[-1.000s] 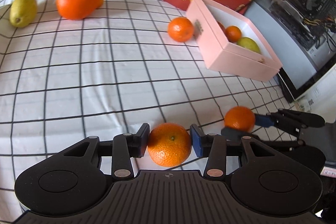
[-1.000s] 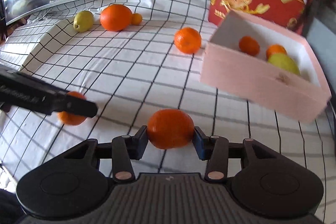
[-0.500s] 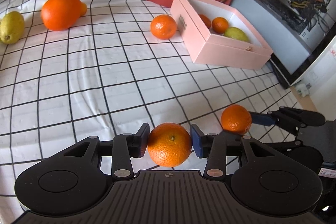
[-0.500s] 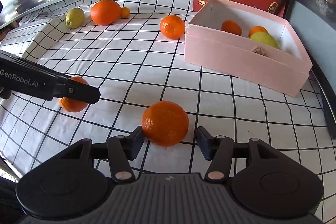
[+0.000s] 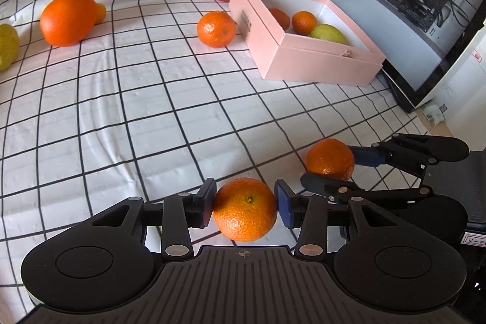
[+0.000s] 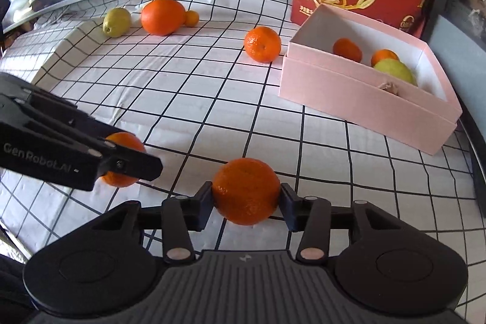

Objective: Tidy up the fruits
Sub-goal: 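Carry both tangerines into the pink box and open both tools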

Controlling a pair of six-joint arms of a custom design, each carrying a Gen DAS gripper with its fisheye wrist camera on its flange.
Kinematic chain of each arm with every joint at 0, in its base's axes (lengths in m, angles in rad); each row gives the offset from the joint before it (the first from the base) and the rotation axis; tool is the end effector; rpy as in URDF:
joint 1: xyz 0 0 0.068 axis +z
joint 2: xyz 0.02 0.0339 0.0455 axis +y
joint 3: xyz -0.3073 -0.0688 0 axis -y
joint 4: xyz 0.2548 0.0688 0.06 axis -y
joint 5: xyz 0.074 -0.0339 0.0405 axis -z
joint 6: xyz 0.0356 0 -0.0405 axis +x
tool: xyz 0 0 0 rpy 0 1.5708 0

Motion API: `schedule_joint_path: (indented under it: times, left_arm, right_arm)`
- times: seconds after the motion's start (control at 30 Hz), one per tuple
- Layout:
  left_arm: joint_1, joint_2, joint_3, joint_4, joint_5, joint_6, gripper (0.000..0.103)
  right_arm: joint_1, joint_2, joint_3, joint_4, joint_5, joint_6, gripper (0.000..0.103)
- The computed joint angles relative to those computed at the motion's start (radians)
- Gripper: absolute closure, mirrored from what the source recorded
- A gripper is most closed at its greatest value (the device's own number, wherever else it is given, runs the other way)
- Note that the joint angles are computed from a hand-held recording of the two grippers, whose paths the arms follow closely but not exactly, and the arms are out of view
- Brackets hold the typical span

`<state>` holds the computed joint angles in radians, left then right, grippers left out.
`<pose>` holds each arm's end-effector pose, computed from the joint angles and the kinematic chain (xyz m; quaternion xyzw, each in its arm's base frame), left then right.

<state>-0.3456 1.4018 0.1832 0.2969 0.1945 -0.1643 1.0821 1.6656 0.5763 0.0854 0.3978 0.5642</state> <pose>0.1655 -0.0669 0.1112 0.1162 0.9366 -0.1691 0.2839 0.1425 0.2387 0.1313 -0.1876 0.9239 0.0721 0.3255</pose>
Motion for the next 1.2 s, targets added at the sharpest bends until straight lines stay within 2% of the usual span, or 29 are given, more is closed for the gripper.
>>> schedule_joint_path:
  times: [0.13,0.27,0.4,0.5,0.63,0.77,0.83,0.97,1.1,1.2]
  left_arm:
    - [-0.010,0.057,0.020,0.036,0.010,-0.021,0.056]
    - [-0.005,0.111,0.104,0.028,0.046,-0.047,0.056]
    - [0.009,0.135,0.273,-0.005,0.075,-0.048,0.056]
    - [-0.004,0.195,0.438,-0.018,0.069,-0.072,0.056]
    - [-0.039,0.337,0.728,-0.130,0.038,-0.108,0.056]
    - [-0.064,0.513,1.027,-0.308,0.015,-0.028,0.056]
    - [-0.077,0.590,1.127,-0.381,-0.009,-0.028,0.056]
    - [-0.092,0.693,1.205,-0.427,-0.025,-0.043,0.055]
    - [-0.088,0.756,1.227,-0.428,0.010,-0.079,0.056]
    - [-0.093,0.748,1.177,-0.364,-0.007,-0.087,0.055]
  right_arm:
    - [-0.046,-0.031,-0.022,-0.016,-0.006,0.004,0.058]
    - [-0.130,-0.102,-0.048,-0.045,-0.006,-0.029,0.059]
    - [-0.250,-0.247,-0.046,-0.053,-0.014,-0.174,0.059]
    - [-0.386,-0.277,0.038,-0.072,-0.039,-0.316,0.059]
    - [-0.585,-0.178,0.219,-0.108,-0.156,-0.444,0.059]
    - [-0.672,-0.037,0.361,-0.139,-0.198,-0.522,0.058]
    - [-0.693,0.020,0.385,-0.126,-0.223,-0.549,0.058]
    - [-0.711,0.099,0.372,-0.070,-0.238,-0.594,0.058]
    - [-0.739,0.178,0.385,-0.043,-0.268,-0.584,0.058]
    - [-0.762,0.203,0.385,-0.031,-0.316,-0.563,0.058]
